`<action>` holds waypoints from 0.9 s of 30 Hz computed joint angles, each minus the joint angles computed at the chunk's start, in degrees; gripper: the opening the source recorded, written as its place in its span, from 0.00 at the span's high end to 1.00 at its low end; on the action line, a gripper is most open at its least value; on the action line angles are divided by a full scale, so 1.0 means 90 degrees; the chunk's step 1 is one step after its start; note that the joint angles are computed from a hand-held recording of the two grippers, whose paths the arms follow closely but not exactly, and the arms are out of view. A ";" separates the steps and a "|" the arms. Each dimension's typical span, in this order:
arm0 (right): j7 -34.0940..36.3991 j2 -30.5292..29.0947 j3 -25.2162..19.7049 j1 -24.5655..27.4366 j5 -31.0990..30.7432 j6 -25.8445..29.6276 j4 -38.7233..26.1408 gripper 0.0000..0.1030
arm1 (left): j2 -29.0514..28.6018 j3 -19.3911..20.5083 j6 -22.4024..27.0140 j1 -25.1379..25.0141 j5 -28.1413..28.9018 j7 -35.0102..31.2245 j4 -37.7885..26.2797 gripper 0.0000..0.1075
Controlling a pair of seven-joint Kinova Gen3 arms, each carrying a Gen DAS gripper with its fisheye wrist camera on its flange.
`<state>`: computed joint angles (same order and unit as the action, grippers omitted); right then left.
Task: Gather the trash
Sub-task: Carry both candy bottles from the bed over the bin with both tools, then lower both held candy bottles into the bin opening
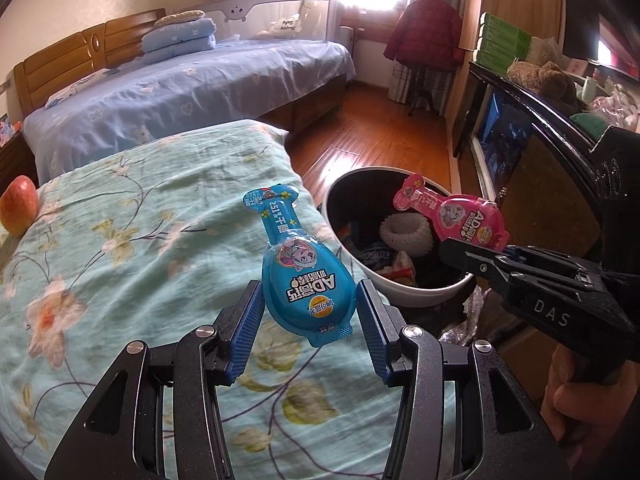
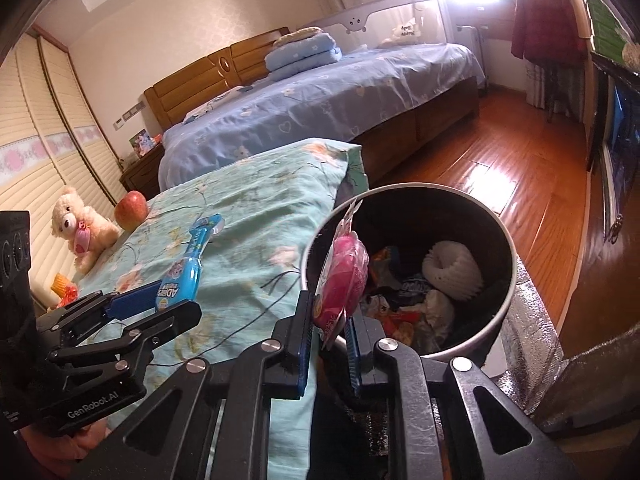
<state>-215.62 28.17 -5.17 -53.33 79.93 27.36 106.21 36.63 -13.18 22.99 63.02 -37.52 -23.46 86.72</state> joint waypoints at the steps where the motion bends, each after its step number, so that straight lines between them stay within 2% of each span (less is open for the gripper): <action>1: 0.0004 0.0003 0.0003 -0.0001 0.0004 0.0010 0.0006 0.85 | 0.0014 0.0022 -0.0004 -0.0015 0.0005 -0.0014 -0.0012 0.56; 13: 0.0035 0.0014 0.0035 0.0063 -0.0012 0.0055 0.0085 0.85 | 0.0117 0.0200 -0.0001 -0.0195 0.0229 -0.0376 -0.0239 0.56; 27: 0.0313 -0.0082 0.0054 0.0116 -0.0284 0.0212 0.0172 0.85 | 0.0368 0.0404 0.0165 -0.0326 0.0565 -0.1069 -0.0830 0.56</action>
<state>-212.81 27.43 -4.68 -52.29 77.38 29.27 107.76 39.95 -9.55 24.48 60.09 -32.44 -33.08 79.25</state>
